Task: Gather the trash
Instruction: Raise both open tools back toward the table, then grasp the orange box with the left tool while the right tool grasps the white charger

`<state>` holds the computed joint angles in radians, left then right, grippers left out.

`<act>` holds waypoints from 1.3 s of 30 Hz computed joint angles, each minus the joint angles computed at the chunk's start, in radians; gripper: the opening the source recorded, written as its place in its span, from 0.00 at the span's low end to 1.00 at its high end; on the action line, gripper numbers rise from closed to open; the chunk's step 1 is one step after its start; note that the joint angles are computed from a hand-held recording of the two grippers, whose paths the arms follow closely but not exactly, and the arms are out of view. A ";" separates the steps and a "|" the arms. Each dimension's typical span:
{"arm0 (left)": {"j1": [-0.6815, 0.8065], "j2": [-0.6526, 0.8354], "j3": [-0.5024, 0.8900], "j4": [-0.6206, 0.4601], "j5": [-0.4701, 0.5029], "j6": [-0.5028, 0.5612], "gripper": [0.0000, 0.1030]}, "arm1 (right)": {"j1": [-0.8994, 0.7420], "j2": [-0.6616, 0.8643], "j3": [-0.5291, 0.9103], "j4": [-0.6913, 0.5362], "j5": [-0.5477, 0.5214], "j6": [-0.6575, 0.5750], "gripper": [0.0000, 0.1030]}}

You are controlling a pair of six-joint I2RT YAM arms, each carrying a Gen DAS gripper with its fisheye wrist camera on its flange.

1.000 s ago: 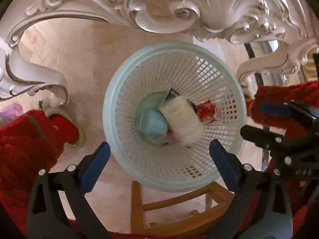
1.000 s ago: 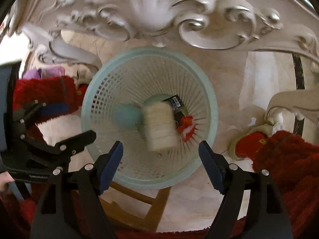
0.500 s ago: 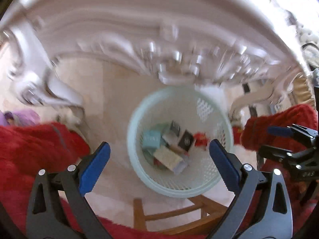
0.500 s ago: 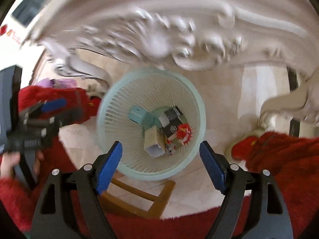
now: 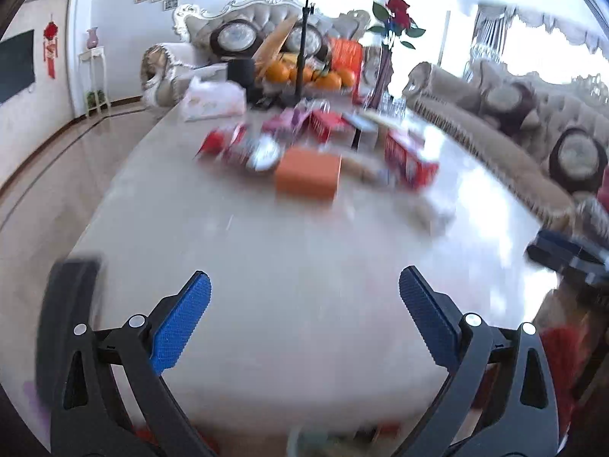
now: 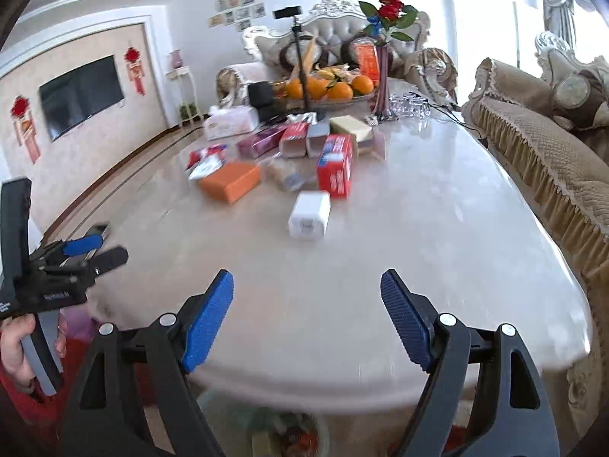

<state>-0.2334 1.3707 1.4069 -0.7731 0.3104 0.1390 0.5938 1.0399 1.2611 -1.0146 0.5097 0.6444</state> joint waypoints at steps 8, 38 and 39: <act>-0.104 0.401 0.416 -0.078 -0.089 0.027 0.94 | -0.260 0.176 0.026 0.130 -0.220 -0.173 0.74; -0.145 0.953 1.182 -0.494 -0.181 0.063 0.94 | -0.330 0.375 0.177 0.029 -0.296 -0.246 0.73; -0.146 0.955 1.184 -0.494 -0.183 0.062 0.94 | -0.328 0.377 0.179 0.025 -0.289 -0.248 0.73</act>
